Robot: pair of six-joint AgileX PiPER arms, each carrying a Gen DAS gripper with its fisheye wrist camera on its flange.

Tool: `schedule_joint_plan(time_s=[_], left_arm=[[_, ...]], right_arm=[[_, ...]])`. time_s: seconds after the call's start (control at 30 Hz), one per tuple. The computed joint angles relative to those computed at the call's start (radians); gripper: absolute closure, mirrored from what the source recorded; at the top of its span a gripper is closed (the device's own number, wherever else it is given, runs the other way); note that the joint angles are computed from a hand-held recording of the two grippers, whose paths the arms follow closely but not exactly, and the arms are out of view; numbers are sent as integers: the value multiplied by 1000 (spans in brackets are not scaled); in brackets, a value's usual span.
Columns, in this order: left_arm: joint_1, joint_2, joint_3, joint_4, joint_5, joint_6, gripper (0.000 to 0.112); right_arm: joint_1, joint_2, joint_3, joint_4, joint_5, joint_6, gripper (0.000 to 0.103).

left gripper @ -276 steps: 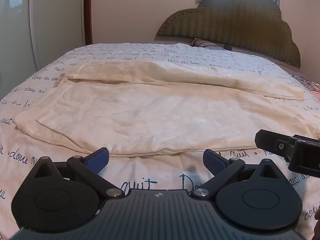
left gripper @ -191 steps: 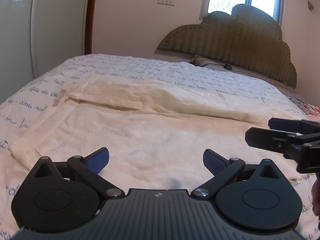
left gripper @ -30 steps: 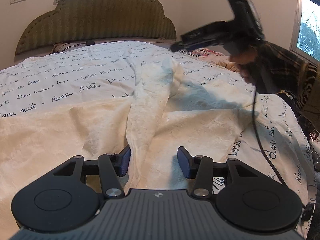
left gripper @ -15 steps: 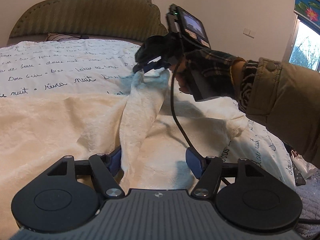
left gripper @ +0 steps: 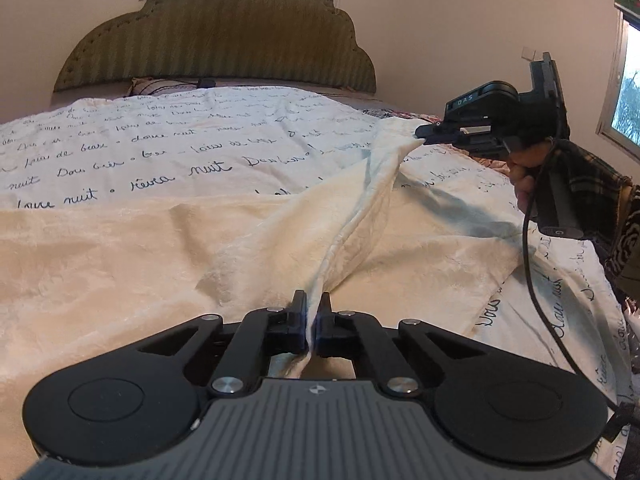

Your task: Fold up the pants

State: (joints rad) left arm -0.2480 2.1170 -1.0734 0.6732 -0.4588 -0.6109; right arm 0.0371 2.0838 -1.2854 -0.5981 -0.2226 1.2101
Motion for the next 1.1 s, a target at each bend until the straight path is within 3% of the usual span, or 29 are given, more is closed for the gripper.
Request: schedule_joint_plan(time_s=[0.2, 0.33, 0.43, 0.63, 0.73, 0.77, 0.8, 0.97, 1.03, 1.07, 1.1], left_arm=[[-57, -66, 95, -252, -54, 355, 111], [-66, -82, 131, -256, -83, 419, 110], [-73, -72, 131, -254, -83, 437, 110], [-89, -45, 100, -293, -23, 455, 110], [-92, -50, 103, -303, -10, 457, 109], [-92, -50, 100, -302, -4, 457, 106], [-92, -50, 98, -304, 1, 458, 102], [-99, -43, 86, -331, 11, 485, 98], [-104, -41, 82, -345, 13, 497, 98], [-105, -39, 77, -346, 19, 496, 98], [-110, -38, 75, -358, 24, 505, 107]], right_arm=[[-111, -87, 261, 107, -305, 14, 98], [-185, -183, 477, 137, -457, -18, 99], [-243, -230, 602, 146, -519, -45, 99], [-296, -177, 569, -115, -533, 169, 95], [-238, -156, 503, -124, -426, 227, 75], [-220, -145, 473, -142, -379, 263, 62], [-204, -135, 454, -138, -345, 276, 56], [-158, -60, 375, -12, -326, 205, 56], [-163, -15, 345, 16, -370, 195, 57], [-163, 6, 328, 31, -383, 182, 66], [-159, 14, 327, 72, -387, 143, 98]])
